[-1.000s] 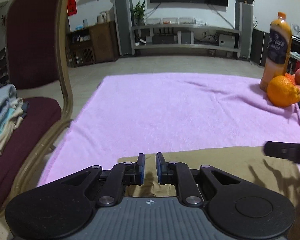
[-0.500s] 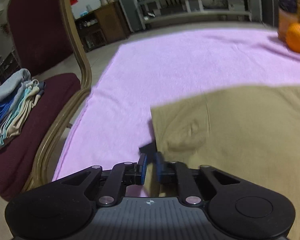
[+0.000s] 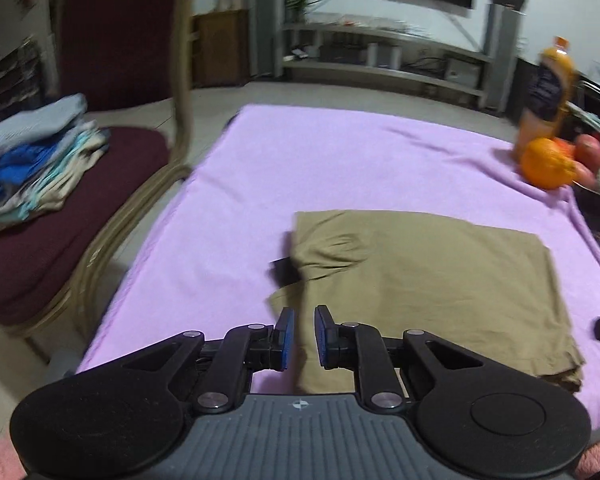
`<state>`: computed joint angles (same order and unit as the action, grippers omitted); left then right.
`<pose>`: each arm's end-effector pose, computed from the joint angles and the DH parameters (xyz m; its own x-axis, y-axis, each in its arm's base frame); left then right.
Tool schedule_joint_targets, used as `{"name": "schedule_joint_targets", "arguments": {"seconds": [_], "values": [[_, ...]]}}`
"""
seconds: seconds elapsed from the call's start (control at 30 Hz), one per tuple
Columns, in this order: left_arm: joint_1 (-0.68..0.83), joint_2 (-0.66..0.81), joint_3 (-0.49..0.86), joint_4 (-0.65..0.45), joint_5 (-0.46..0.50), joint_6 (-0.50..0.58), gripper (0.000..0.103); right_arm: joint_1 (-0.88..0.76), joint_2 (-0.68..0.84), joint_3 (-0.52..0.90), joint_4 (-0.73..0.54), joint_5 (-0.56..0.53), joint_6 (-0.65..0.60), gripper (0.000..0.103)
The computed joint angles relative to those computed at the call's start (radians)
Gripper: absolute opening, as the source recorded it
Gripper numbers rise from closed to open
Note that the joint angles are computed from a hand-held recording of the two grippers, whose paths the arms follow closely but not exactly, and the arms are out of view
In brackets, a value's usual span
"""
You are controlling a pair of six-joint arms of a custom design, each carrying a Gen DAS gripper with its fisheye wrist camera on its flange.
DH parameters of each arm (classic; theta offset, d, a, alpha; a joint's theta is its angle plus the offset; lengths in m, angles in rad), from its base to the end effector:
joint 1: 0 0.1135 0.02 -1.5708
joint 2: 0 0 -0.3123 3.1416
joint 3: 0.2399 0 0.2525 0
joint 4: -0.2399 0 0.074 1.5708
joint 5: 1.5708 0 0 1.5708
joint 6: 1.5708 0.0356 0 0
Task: Fold clothes
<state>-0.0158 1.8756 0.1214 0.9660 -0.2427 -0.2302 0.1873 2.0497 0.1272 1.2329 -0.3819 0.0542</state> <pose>0.2046 0.0053 0.0823 -0.6551 -0.2112 -0.7254 -0.3118 0.9501 0.0050 0.2120 0.0537 0.0716 -0.6488 -0.0718 -0.7575 -0.4207 0.8634 0.2786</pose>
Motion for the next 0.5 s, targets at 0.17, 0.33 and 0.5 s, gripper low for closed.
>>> {"name": "schedule_joint_targets", "arguments": {"seconds": [0.17, 0.33, 0.5], "values": [[-0.083, 0.076, 0.035, 0.071, 0.008, 0.023, 0.017, 0.138, 0.06, 0.055, -0.008, 0.074, 0.014, 0.018], [-0.063, 0.193, 0.126, 0.056, 0.035, 0.021, 0.012, 0.235, 0.096, 0.144, -0.005, 0.141, 0.077, 0.02], [-0.144, 0.302, 0.116, 0.101, -0.045, 0.105, 0.011, 0.287, 0.181, 0.223, -0.12, 0.117, 0.007, 0.02]]}}
